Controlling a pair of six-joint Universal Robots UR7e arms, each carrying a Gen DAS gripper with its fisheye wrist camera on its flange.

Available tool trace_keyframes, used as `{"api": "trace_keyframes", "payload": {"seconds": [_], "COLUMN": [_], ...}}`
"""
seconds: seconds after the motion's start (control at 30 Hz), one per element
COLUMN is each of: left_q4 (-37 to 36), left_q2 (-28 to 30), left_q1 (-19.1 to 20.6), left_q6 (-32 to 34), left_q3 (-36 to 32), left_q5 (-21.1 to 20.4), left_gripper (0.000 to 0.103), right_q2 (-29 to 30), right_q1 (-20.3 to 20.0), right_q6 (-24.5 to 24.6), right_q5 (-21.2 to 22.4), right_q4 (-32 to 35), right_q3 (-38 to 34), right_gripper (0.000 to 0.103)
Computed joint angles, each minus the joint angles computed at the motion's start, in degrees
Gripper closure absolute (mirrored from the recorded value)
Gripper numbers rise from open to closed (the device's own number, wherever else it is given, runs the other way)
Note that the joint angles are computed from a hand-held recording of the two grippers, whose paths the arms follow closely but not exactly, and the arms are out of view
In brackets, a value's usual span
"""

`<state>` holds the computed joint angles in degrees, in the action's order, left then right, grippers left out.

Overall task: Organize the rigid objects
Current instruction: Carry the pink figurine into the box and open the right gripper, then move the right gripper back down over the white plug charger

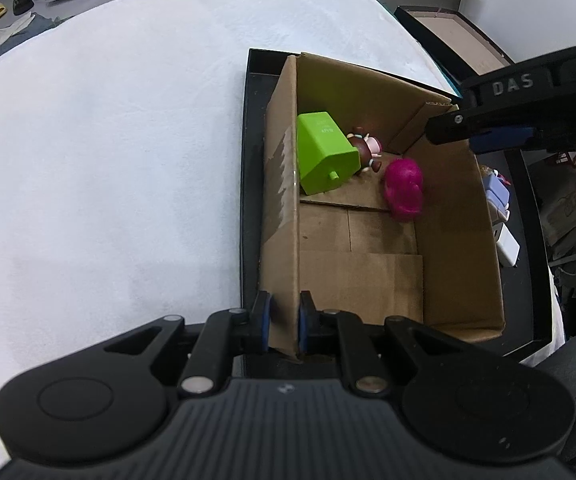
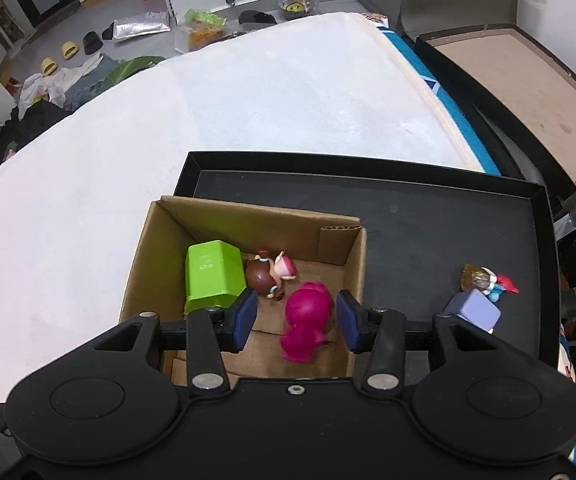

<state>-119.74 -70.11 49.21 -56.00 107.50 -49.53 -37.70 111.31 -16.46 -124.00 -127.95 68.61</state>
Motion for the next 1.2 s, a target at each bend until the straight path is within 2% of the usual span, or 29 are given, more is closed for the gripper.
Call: {"api": "trace_keyframes", "payload": {"seconds": [0.53, 0.7, 1.2], "left_q4": [1.1, 2.1, 5.0], "left_q2": [0.4, 0.7, 1.5], "left_q1": [-0.4, -0.6, -1.6], "left_q6": [-0.7, -1.3, -4.4], "left_q3": [-0.5, -1.0, -1.9], "left_q5": [0.5, 0.7, 2.4], "left_gripper": [0.09, 0.09, 0.091], "right_q2": [-5.5, -7.4, -11.2], "right_q1": [-1.8, -2.7, -5.6], "right_q6": [1.4, 1.0, -0.6], "right_q5": [1.9, 2.5, 5.1], "right_q4": [-1.4, -1.8, -1.4], "right_q3": [3.1, 4.3, 5.1], "right_gripper": [0.047, 0.039, 0.036]}}
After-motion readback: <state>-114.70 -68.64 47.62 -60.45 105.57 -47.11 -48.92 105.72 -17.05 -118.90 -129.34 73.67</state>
